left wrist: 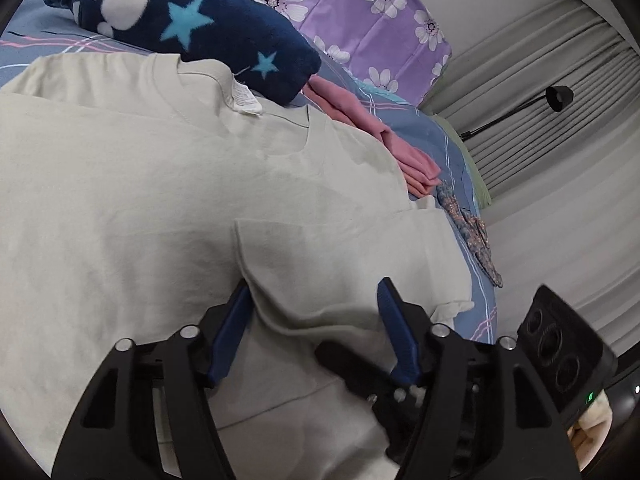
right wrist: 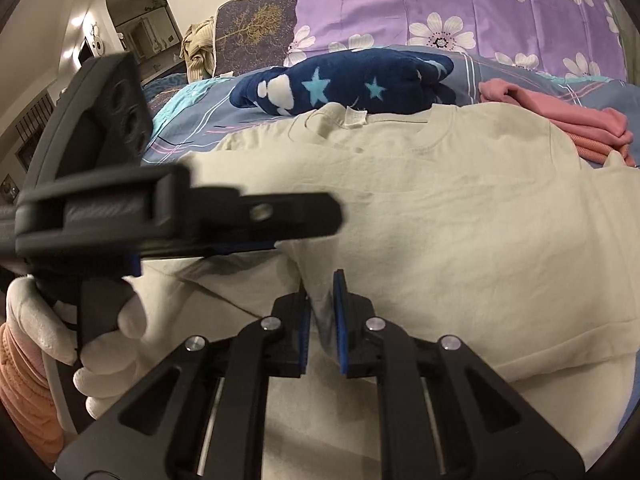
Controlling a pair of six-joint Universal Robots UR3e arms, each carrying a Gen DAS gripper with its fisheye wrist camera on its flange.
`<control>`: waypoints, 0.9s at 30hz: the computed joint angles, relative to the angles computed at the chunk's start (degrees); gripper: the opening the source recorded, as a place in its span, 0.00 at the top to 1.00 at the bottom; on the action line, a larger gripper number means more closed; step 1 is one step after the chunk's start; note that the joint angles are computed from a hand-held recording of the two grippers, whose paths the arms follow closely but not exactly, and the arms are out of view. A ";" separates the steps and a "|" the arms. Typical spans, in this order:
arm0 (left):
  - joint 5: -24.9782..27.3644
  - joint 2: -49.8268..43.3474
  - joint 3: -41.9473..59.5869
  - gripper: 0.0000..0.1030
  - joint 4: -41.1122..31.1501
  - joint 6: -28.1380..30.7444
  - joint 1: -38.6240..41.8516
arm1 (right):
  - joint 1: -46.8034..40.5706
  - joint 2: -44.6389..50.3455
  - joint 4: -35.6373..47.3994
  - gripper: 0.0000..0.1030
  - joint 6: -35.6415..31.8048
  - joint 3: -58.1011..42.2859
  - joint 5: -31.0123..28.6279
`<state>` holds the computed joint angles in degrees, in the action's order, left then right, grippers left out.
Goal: Fold small clothes
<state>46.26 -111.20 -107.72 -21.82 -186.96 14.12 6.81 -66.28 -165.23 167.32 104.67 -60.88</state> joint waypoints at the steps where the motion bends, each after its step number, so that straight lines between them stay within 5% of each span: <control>1: -0.42 -0.91 1.33 0.61 -0.84 -0.61 -0.33 | 0.23 -0.05 -0.08 0.89 -0.16 -0.02 -0.28; 5: -0.44 -3.81 6.22 0.97 -2.84 -3.59 -1.56 | 1.13 -0.56 -1.00 0.89 -0.56 0.34 -1.54; 15: -3.38 10.82 5.93 0.98 -7.66 2.05 3.61 | -7.32 -11.80 0.26 0.73 -3.36 9.56 3.43; 20: -4.28 22.32 3.26 0.98 -12.20 7.89 11.27 | -14.93 -12.42 0.47 0.73 0.50 12.01 -5.87; 22: -3.73 24.68 2.11 0.98 -13.46 9.74 13.59 | -19.71 -12.24 0.85 0.85 1.91 13.63 -2.80; 24: -1.40 25.84 0.69 0.98 -14.81 11.54 15.61 | -22.45 -12.71 0.58 0.85 1.82 15.52 0.68; 27: 1.20 25.63 -2.51 0.98 -15.04 12.91 18.36 | -19.88 -12.25 -1.35 0.82 2.09 15.16 -3.10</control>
